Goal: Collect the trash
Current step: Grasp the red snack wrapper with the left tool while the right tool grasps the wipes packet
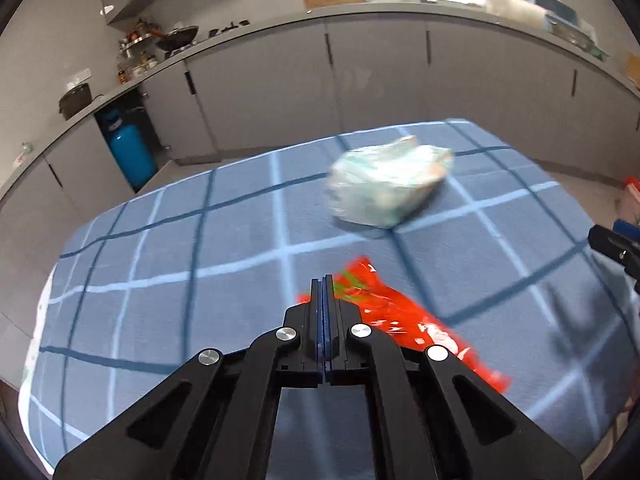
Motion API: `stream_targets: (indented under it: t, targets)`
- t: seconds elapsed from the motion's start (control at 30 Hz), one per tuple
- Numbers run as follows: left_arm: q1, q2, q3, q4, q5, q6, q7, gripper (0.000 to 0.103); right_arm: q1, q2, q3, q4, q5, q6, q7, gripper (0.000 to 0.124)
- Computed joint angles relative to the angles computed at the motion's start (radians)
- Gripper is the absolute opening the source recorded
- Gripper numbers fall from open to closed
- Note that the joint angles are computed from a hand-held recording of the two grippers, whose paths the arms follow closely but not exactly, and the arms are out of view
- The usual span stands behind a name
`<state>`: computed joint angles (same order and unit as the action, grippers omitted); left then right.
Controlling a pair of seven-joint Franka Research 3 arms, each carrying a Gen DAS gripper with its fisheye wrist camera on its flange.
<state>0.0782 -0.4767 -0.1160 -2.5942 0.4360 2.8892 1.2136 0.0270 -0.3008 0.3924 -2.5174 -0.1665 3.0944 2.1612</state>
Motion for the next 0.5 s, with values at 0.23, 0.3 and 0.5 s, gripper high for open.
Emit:
stream_targets:
  t: [0.23, 0.3, 0.5]
  targets:
    - [-0.054, 0.023, 0.086, 0.004, -0.152, -0.006, 0.057, 0.075, -0.031, 0.093, 0.051, 0.128, -0.144, -0.040, 0.096, 0.096]
    - [-0.070, 0.012, 0.083, -0.010, -0.169, -0.002, 0.066, 0.081, -0.027, 0.095, 0.044, 0.129, -0.187, -0.060, 0.132, 0.096]
    - [-0.086, 0.056, 0.020, 0.015, -0.193, -0.052, 0.027, 0.080, 0.000, 0.036, -0.015, 0.048, -0.254, -0.079, 0.221, 0.096]
